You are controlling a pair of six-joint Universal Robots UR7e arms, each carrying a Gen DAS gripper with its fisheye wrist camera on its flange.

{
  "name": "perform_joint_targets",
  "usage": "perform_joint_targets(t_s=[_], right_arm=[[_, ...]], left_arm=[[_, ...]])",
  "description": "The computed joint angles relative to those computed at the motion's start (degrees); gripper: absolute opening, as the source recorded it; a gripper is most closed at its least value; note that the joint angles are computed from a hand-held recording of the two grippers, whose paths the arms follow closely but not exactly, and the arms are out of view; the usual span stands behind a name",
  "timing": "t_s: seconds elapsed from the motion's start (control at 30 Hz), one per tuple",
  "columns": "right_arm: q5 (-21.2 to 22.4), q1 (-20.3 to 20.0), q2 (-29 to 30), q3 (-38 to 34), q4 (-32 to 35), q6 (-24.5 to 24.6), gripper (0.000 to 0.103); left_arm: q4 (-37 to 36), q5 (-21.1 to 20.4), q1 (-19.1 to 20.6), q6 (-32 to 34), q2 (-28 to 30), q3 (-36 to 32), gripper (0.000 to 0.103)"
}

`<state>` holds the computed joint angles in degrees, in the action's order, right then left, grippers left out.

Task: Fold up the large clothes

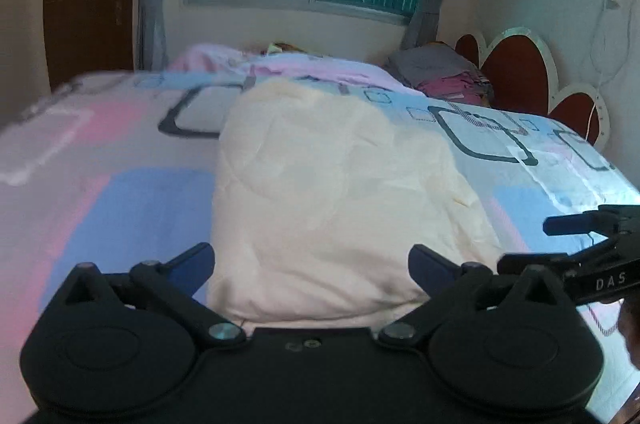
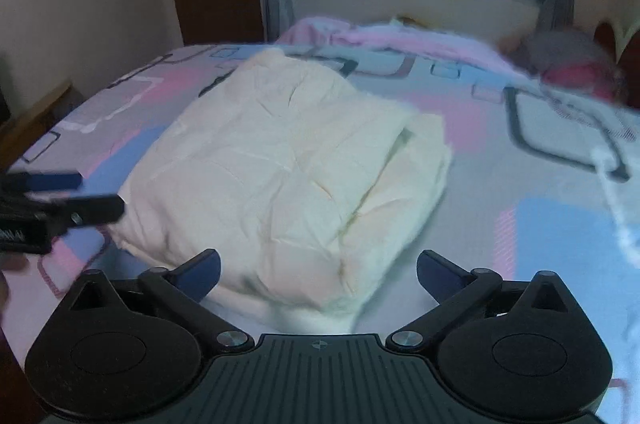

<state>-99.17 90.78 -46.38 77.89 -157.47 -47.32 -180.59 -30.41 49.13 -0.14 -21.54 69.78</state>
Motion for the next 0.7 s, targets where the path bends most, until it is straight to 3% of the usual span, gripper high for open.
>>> perform_joint_targets(t_s=[0.23, 0.47, 0.6, 0.7], right_arm=[[0.83, -0.91, -8.3, 9.61, -5.06, 3.72, 0.103], [1.76, -1.19, -17.04, 18.4, -8.76, 5.59, 0.103], [1.24, -1.28, -21.18, 23.24, -10.53, 4.63, 0.103], [0.9, -1.34, -23.49, 26.44, -12.27, 4.17, 0.103]], left_arm=[[-5.71, 6.33, -5.64, -0.2, 0.25, 4.42, 0.103], [1.83, 9.48, -9.61, -10.32, -1.7, 8.87, 0.103], [5.88, 9.03, -11.34, -16.98, -3.09, 11.15, 0.103], [5.37, 8.73, -12.57, -17.65, -2.93, 11.96, 0.103]])
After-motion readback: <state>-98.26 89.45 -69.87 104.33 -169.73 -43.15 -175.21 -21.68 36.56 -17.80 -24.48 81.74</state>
